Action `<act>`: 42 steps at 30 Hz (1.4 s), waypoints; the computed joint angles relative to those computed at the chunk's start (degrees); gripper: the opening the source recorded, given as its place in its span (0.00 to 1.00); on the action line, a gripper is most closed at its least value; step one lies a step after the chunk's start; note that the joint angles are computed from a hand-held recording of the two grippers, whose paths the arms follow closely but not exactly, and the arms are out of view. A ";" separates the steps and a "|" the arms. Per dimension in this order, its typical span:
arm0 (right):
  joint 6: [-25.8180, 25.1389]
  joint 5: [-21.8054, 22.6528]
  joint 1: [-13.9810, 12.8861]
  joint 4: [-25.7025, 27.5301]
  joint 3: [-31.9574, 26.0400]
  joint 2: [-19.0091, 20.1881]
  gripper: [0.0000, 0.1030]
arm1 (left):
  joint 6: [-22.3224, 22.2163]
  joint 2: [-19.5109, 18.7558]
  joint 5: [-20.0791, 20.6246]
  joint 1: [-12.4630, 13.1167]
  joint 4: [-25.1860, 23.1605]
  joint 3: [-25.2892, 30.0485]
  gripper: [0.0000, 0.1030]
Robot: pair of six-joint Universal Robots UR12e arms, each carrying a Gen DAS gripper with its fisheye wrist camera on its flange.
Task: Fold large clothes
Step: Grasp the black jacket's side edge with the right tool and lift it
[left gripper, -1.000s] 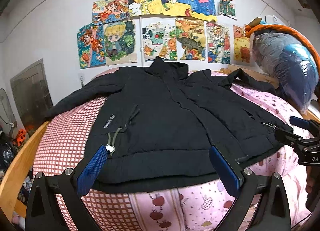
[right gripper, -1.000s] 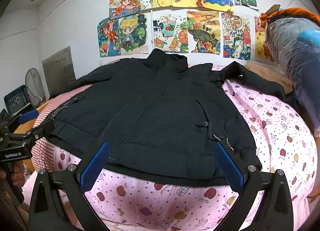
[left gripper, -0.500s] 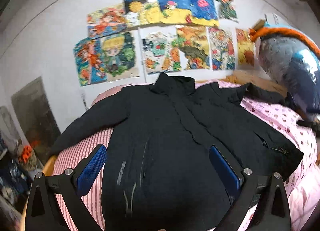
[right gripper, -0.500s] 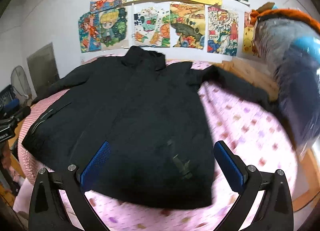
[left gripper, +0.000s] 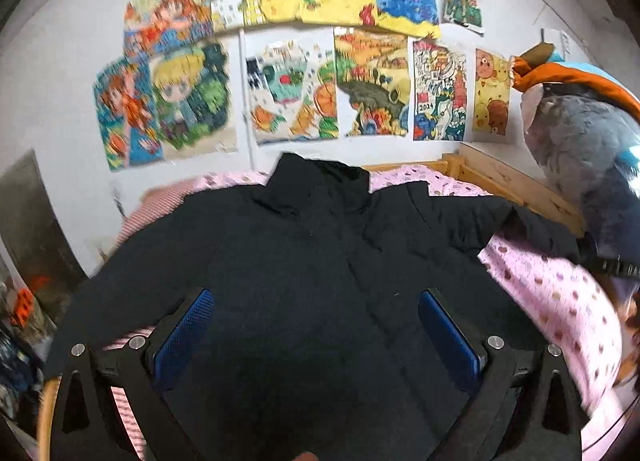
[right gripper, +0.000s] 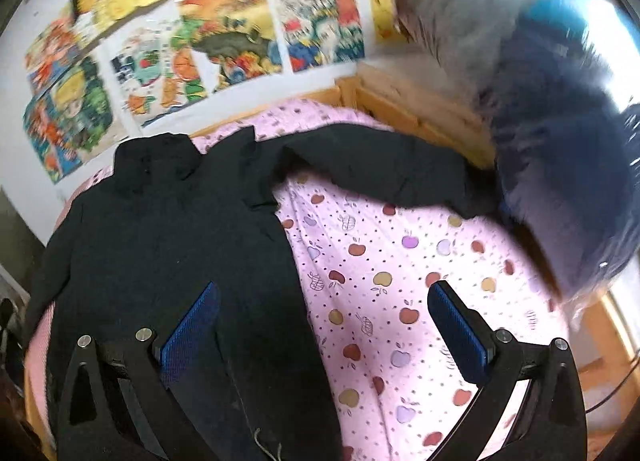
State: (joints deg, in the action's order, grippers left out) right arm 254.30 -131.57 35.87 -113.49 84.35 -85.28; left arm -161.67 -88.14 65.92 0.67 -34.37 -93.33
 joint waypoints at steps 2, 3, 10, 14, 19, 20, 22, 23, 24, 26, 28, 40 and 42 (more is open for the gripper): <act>1.51 -1.34 -0.97 0.89 1.20 -0.28 0.99 | -2.27 -1.96 -1.48 -1.13 -2.69 1.91 1.00; 2.35 -1.97 -1.18 0.64 1.74 -0.38 0.99 | -3.65 -2.94 -2.32 -1.69 -3.50 2.71 1.00; 0.39 -4.51 -3.78 -16.76 14.73 -5.28 0.99 | -4.05 -7.63 -0.22 -6.46 -5.67 6.36 1.00; 5.08 -4.05 -5.31 -23.31 19.45 -7.03 0.99 | -4.27 -10.27 1.79 -8.90 -8.59 9.13 1.00; 6.88 -2.15 -8.18 -25.02 19.82 -5.92 0.99 | -7.04 -14.21 4.27 -12.04 -11.19 12.53 1.00; 9.46 -2.30 -8.58 -23.16 19.30 -5.55 0.99 | -8.14 -15.14 4.71 -12.70 -11.17 13.03 1.00; 11.98 -2.11 -8.89 -23.95 19.73 -5.32 0.99 | -8.88 -16.57 5.36 -13.76 -11.03 13.67 1.00; 12.45 -2.28 -9.27 -25.41 20.05 -5.02 0.99 | -8.90 -17.20 5.65 -14.27 -10.77 13.92 1.00; 13.50 -2.84 -9.33 -25.25 20.03 -4.83 0.99 | -8.90 -17.68 5.95 -14.61 -10.73 14.24 1.00; 14.67 -3.90 -9.88 -27.54 20.39 -4.23 0.99 | -9.61 -19.28 6.59 -15.62 -10.94 15.58 1.00; 15.67 -4.47 -10.27 -28.85 20.45 -3.79 0.99 | -11.35 -20.88 6.65 -16.23 -10.93 17.01 1.00; 17.62 -6.12 -10.41 -36.18 21.30 -2.99 0.99 | -13.21 -25.57 13.00 -19.05 -11.87 19.30 1.00; 20.12 -6.73 -10.52 -34.55 20.85 -2.88 0.99 | -13.37 -25.53 12.71 -18.95 -10.95 18.60 1.00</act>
